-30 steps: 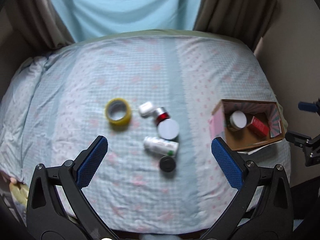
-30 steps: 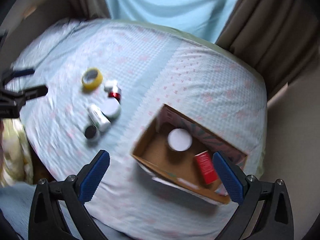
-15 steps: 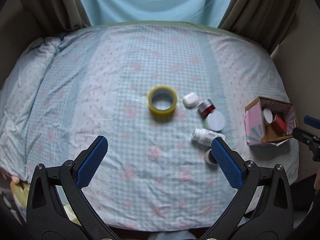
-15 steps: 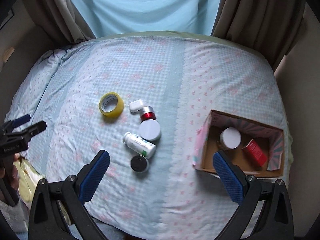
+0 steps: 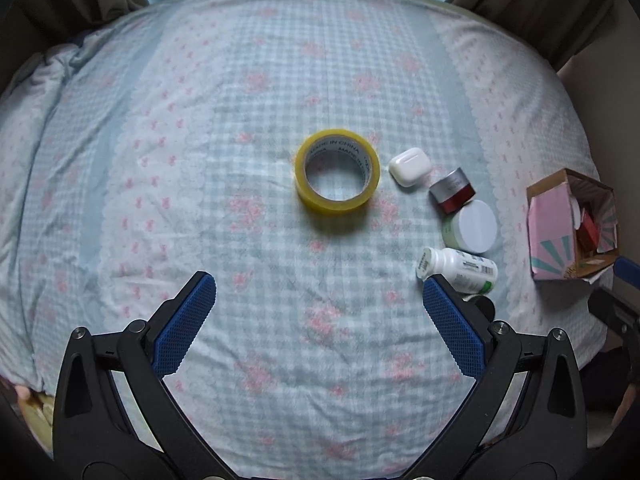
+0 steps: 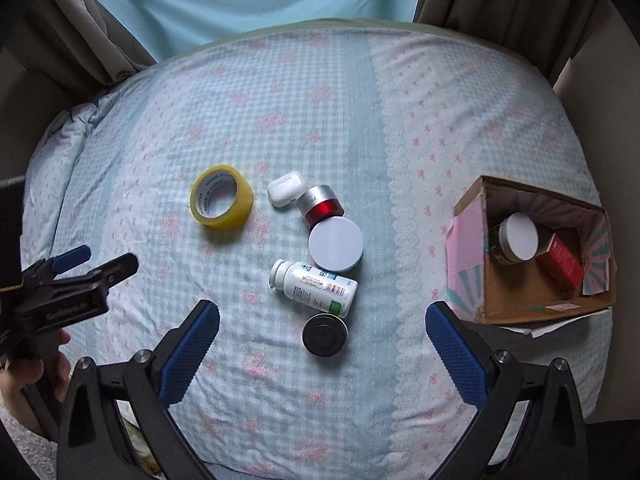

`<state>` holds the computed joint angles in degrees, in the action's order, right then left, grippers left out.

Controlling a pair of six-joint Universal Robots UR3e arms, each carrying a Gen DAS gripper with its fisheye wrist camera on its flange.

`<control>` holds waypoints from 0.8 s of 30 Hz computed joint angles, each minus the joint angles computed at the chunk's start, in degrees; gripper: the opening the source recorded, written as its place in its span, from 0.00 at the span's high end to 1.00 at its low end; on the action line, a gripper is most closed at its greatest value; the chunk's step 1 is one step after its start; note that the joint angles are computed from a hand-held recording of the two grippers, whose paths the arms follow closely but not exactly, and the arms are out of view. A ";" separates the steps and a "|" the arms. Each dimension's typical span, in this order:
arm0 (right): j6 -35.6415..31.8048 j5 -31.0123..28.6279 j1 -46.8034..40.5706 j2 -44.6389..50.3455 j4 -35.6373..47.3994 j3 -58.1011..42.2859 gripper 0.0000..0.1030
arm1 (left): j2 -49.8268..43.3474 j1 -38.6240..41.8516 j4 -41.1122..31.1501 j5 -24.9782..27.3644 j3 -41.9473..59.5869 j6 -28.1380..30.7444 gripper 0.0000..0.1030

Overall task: Organize rigid objects
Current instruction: 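Withdraw both tools from the box back toward the remaining items, then grasp the yellow tape roll with the left tool while the right tool grasps the green-white jar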

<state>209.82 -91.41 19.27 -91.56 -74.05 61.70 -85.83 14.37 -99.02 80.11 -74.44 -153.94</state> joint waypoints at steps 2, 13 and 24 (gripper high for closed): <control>-0.18 0.53 -0.97 -0.11 -2.77 3.60 0.00 | -2.74 -2.11 3.56 1.15 -1.47 -1.74 0.00; -1.49 3.95 -6.84 5.33 -17.82 19.13 0.00 | -19.10 -10.17 19.08 7.02 -4.22 -5.84 0.00; -2.55 4.31 -9.53 13.57 -25.00 25.26 0.00 | -32.59 -15.18 27.04 11.10 0.53 -10.32 0.00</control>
<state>207.27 -87.10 9.74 -77.99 -99.05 86.95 -118.42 -0.81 -71.99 91.20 -73.91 -164.26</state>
